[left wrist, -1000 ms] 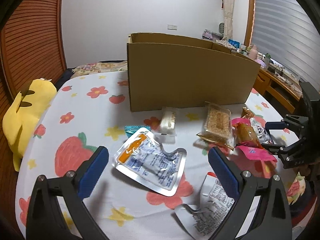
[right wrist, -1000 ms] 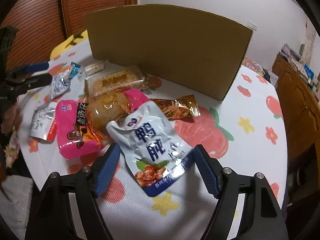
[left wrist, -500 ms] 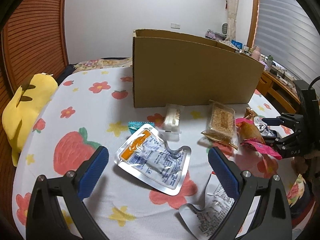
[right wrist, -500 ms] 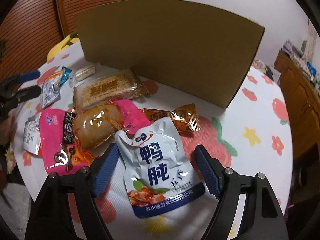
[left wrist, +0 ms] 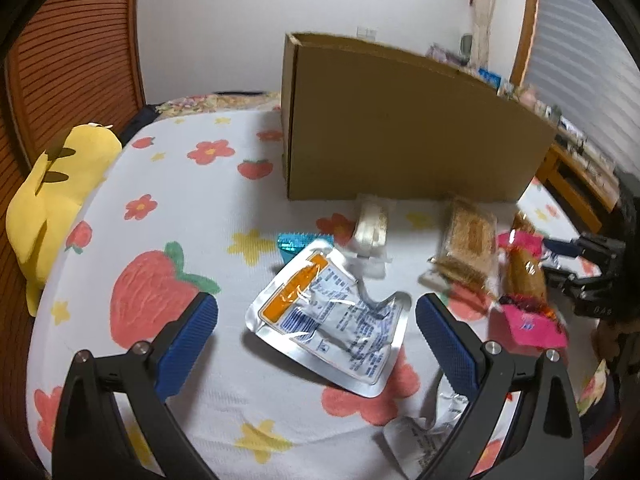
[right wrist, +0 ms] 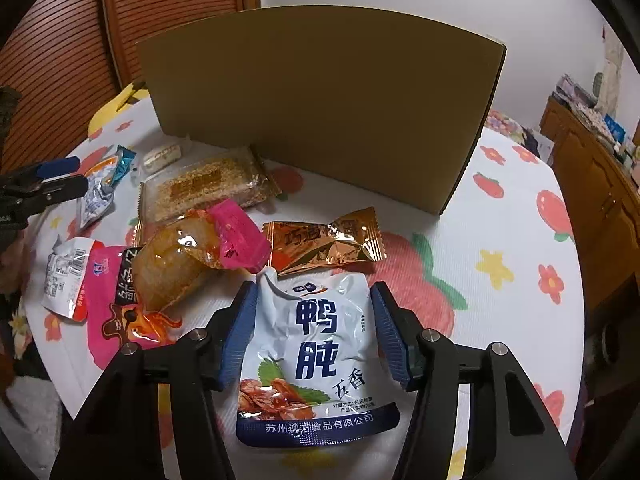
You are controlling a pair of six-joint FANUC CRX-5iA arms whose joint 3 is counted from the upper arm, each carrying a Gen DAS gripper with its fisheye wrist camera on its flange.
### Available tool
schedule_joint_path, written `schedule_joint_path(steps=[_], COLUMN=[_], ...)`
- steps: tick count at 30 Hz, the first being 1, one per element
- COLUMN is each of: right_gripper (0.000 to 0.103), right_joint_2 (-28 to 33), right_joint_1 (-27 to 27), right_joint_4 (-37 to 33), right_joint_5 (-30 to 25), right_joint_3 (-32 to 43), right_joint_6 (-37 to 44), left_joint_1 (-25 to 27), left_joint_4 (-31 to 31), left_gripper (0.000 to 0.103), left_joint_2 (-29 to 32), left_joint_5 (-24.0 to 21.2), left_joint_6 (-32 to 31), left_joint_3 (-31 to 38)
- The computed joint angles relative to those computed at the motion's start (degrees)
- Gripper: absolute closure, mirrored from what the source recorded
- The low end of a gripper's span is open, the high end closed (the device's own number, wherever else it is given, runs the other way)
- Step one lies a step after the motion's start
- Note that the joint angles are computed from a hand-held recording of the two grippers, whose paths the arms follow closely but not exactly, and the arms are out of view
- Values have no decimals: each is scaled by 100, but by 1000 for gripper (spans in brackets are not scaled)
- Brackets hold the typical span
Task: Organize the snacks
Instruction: 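Move both tools back over the remaining snack pile, then grasp the silver pouch with the left tool while the right tool grasps the white duck-gizzard pouch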
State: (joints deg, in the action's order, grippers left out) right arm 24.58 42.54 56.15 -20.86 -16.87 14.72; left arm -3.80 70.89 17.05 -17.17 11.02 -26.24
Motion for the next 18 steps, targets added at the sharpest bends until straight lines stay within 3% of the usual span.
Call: schedule_joint_path(steps=[3,8,11,14,18], right_gripper=[44,44,44,44,44], right_joint_2=[-3,-12,-6,-5,-4], right_joint_1=[-2,-11,-6,-5,-5], right_joint_4=[14,124,92,102,94], right_joint_5=[3,-24,-26,-26,-27], right_joint_3=[-7,-37,-26,-26,-25], right_joint_6=[-13,-149,-131,-145,-137], left_joint_1=[145,190,306,350,495], left_joint_4=[-580,-977,-1723,-2028,-2031], left_gripper=[4,5,8,8,19], left_joint_2=[69,87,146,97,31], left_joint_5=[-123,-68,-163,-109,-259], left_joint_6=[731,1213,1847,1960,1841], left_joint_3=[142,162,329,324,275])
